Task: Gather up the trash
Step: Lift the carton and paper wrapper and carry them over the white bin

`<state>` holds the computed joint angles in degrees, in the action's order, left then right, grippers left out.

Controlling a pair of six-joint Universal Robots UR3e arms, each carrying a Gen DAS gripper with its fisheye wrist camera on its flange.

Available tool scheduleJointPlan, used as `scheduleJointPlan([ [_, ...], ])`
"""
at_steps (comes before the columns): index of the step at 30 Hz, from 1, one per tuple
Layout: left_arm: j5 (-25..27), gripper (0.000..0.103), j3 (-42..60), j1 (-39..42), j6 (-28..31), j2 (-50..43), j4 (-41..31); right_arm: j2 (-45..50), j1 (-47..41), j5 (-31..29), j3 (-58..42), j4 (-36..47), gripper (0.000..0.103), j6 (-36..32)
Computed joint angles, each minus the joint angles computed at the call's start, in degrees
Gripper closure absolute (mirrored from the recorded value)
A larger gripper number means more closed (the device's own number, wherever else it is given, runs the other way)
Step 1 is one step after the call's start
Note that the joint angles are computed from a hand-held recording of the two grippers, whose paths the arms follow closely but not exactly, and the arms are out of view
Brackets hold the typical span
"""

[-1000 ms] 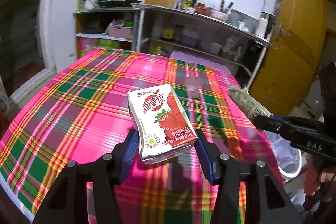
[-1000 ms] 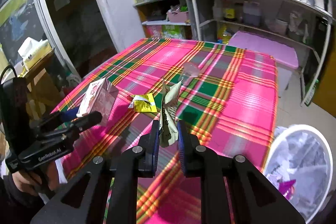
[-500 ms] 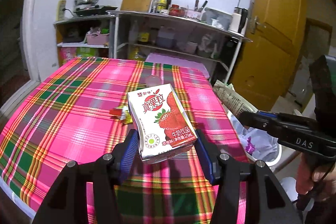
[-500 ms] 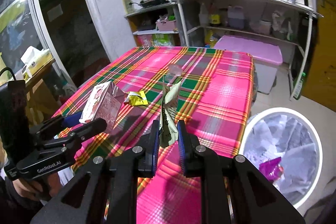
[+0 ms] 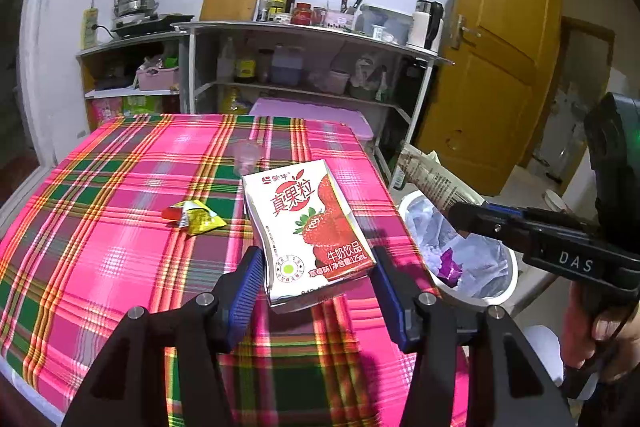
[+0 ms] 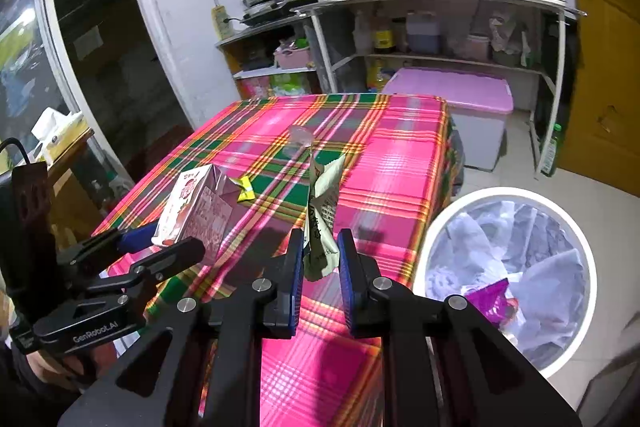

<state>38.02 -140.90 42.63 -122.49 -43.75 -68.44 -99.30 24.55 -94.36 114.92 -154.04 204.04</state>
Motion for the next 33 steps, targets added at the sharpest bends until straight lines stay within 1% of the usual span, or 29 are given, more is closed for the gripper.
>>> scheduleJointPlan([
  [10, 1.4, 0.049, -1.1, -5.7, -5.1, -3.2, 8.7, -6.9, -3.6, -0.1, 5.9, 1.0, 0.086, 0.4],
  [14, 2.2, 0.049, -1.0, -9.0, -7.9, -6.1, 13.8, -10.0, -5.3, 0.0, 8.2, 2.0, 0.086, 0.6],
  [23, 4.9, 0.049, 0.2, -19.9, -16.7, -17.8, 30.0, -18.2, -10.6, 1.0, 13.0, 5.9, 0.086, 0.1],
  [27, 6.9, 0.049, 1.3, -25.5, -20.6, -23.4, 36.8, -22.8, -14.3, 2.5, 15.8, 8.1, 0.086, -0.6],
  [33, 9.6, 0.049, 3.2, -32.3, -24.8, -29.7, 44.0, -28.9, -20.5, 6.0, 19.5, 11.8, 0.086, -2.6],
])
